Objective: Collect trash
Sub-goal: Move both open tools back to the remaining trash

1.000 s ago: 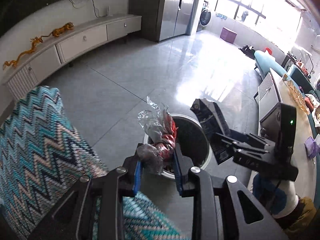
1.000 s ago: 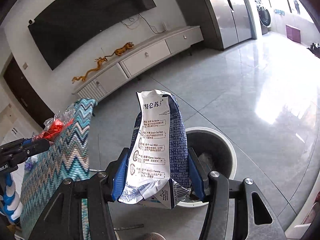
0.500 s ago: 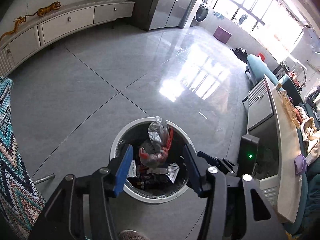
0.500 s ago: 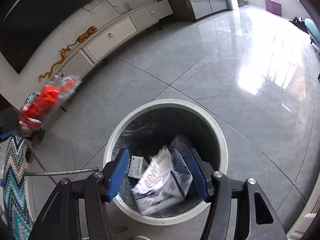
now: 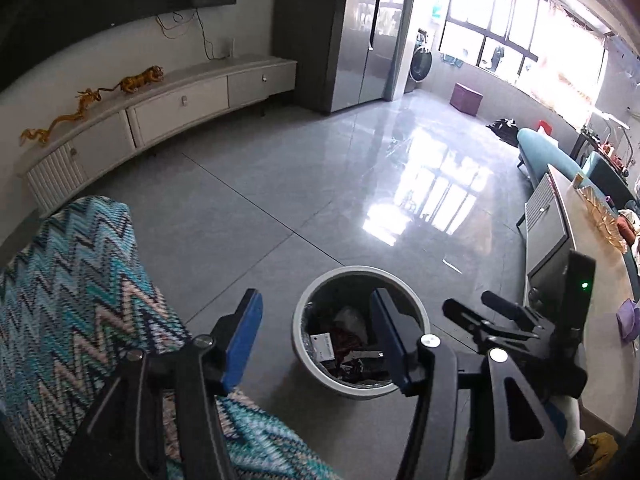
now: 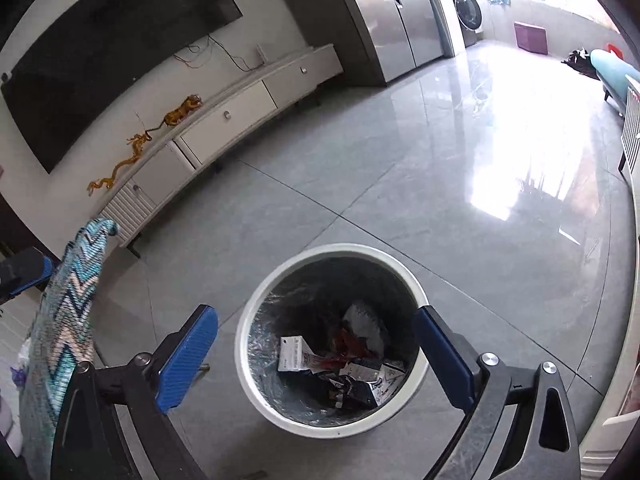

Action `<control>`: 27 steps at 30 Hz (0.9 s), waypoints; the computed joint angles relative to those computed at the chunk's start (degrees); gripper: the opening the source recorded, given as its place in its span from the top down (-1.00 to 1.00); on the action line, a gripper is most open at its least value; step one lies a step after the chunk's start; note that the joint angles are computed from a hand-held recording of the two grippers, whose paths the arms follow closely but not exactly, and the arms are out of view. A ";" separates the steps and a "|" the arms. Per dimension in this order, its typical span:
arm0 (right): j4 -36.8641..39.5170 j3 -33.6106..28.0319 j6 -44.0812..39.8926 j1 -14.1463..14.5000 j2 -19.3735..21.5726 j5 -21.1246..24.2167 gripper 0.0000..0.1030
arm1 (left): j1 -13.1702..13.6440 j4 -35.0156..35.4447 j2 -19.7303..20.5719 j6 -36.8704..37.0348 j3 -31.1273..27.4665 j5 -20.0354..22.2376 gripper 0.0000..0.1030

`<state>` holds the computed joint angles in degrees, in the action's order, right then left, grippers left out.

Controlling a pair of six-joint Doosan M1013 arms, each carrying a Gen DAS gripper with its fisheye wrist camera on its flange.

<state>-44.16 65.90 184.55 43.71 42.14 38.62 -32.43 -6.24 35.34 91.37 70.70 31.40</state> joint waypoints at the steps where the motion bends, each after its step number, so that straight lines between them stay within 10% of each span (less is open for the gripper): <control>1: -2.08 -0.50 0.71 0.49 -0.38 0.54 -1.00 | 0.23 0.72 -1.31 -0.67 1.67 -1.57 -0.05; 13: -18.75 -6.97 2.92 6.69 -2.86 2.69 -1.00 | 2.88 37.49 -18.02 -37.41 20.61 -10.67 -0.05; 19: -21.10 -10.56 0.56 8.91 -2.46 -2.59 -1.00 | 3.70 66.96 -24.98 -64.52 28.53 -7.89 -0.15; 27: -15.34 -21.00 -13.51 11.53 1.80 -3.39 -1.00 | 6.13 86.59 -32.05 -86.45 36.21 -3.91 -0.33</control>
<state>-59.50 44.90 171.05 55.23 43.94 35.23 -26.30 80.35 3.29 4.92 106.91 27.49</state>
